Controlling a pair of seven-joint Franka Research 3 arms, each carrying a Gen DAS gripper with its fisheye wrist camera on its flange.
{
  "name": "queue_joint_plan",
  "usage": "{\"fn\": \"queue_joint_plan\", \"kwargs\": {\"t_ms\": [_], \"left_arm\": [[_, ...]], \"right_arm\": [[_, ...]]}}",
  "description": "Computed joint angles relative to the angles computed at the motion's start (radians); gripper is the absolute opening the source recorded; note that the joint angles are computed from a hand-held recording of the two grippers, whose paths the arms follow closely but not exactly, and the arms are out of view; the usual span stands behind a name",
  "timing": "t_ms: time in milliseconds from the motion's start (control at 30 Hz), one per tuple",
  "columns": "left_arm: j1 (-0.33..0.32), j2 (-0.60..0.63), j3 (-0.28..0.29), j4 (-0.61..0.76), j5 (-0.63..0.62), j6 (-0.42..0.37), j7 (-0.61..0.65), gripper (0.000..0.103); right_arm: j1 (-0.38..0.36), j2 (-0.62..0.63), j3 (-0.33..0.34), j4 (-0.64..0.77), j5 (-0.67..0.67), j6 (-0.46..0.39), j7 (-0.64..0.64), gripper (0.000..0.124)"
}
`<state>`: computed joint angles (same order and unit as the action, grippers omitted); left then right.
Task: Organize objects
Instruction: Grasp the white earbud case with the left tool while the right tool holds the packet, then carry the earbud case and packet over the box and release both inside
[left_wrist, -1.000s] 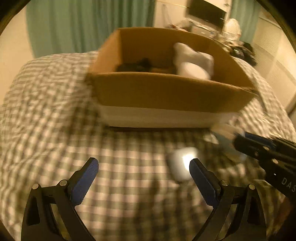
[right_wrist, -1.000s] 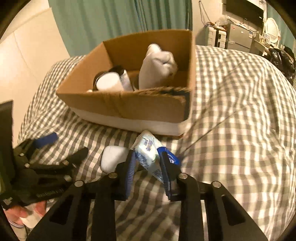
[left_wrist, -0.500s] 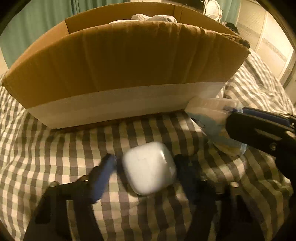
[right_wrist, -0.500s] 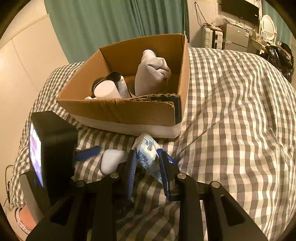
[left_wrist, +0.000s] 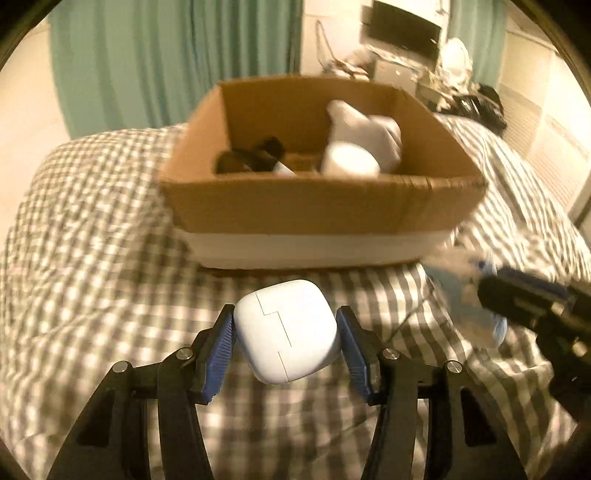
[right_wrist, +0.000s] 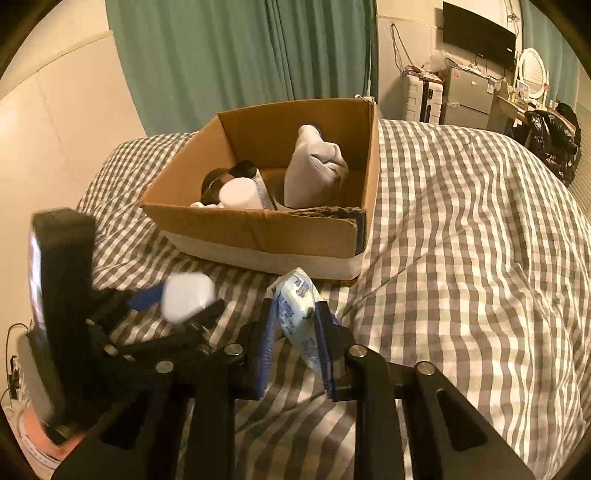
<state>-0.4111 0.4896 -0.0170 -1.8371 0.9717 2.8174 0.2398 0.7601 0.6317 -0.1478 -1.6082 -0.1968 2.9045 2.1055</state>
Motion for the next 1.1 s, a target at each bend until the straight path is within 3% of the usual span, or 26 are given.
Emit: {"fn": "queue_joint_plan", "kwargs": {"t_ms": [133,400,667,867,967,1100], "left_arm": [[-0.009,-0.099,0.035,-0.119,0.102,0.037,-0.134,0.056],[0.029,-0.187,-0.026,-0.183,0.205,0.018,-0.252,0.056],[0.069,-0.274,-0.088,-0.204,0.279,-0.012,-0.294,0.056],[0.100,-0.287,-0.116,-0.155,0.272,-0.021,-0.197,0.056],[0.113,-0.269,-0.113,-0.114,0.252,-0.007,-0.147,0.056],[0.124,-0.212,-0.098,-0.032,0.228,0.013,-0.044,0.056]], "right_arm": [[0.026,-0.020,-0.019,-0.021,-0.015,0.007,0.022,0.018],[0.109,-0.096,-0.097,-0.099,-0.104,0.055,0.117,0.017],[0.177,-0.173,-0.164,-0.128,-0.264,0.064,0.240,0.017],[0.122,-0.173,-0.112,-0.033,-0.355,0.015,0.250,0.017],[0.033,-0.149,-0.022,0.031,-0.304,0.028,0.177,0.017],[-0.033,-0.101,0.044,0.122,-0.208,0.025,0.063,0.017]]}}
